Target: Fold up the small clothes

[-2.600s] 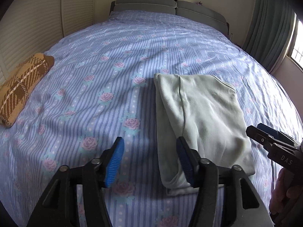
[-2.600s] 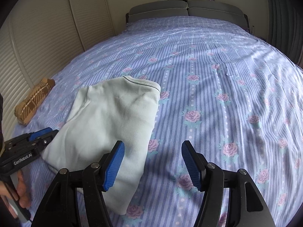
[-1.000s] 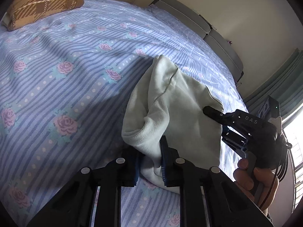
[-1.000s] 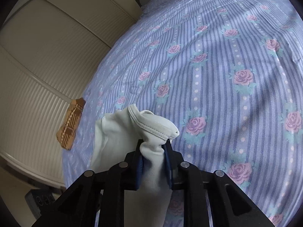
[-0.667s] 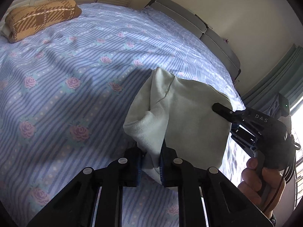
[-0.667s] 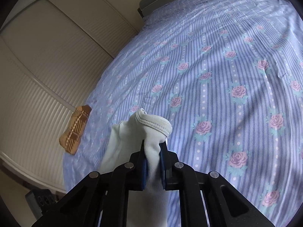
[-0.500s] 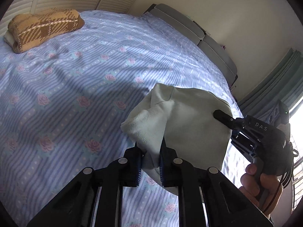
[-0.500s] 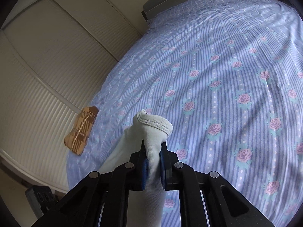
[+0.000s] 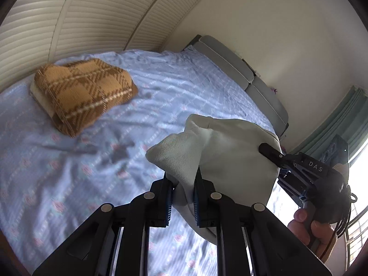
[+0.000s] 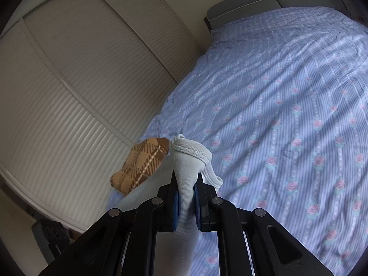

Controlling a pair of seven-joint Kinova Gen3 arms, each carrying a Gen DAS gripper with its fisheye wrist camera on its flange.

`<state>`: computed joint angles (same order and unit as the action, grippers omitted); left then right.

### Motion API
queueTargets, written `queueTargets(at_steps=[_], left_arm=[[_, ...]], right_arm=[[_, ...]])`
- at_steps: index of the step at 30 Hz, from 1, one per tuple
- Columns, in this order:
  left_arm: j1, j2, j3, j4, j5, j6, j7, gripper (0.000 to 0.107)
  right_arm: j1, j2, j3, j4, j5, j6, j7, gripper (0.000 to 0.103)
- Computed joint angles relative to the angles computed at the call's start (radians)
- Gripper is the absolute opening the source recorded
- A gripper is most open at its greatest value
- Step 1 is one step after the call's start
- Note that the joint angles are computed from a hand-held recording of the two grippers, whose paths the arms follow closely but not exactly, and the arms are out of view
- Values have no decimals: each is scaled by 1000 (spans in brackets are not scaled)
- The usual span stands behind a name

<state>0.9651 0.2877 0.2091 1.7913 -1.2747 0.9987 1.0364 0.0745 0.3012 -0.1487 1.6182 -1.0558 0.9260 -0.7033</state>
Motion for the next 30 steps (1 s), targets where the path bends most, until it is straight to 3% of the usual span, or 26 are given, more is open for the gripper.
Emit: queueTargets(at_steps=[4, 9, 11, 13, 16, 22, 24, 27, 30], left_arm=[[-150, -151, 86, 111, 32, 42, -73, 16], [-382, -336, 123, 212, 91, -16, -261, 17], [-474, -393, 111, 249, 93, -85, -342, 17], [-528, -429, 54, 280, 107, -166, -418, 17], [-524, -423, -84, 337, 86, -288, -426, 17], [-412, -315, -348, 451, -56, -531, -199, 18], [-412, -276, -360, 470, -118, -572, -121, 18], [-443, -254, -309, 491, -203, -571, -13, 20], [-444, -247, -273, 487, -188, -534, -31, 21]], right_arm=[[-135, 41, -51, -103, 35, -73, -116, 12], [-286, 159, -126, -305, 116, -141, -253, 12], [-344, 213, -147, -397, 157, -161, -310, 12], [-393, 269, -167, -482, 195, -180, -353, 12], [-457, 361, -175, -609, 298, -187, -447, 12], [-576, 516, -54, -775, 445, -81, -690, 12], [-565, 537, -76, -767, 494, -80, -739, 12], [-562, 573, -82, -805, 561, -46, -800, 12], [-555, 582, -101, -810, 603, -50, -798, 12]])
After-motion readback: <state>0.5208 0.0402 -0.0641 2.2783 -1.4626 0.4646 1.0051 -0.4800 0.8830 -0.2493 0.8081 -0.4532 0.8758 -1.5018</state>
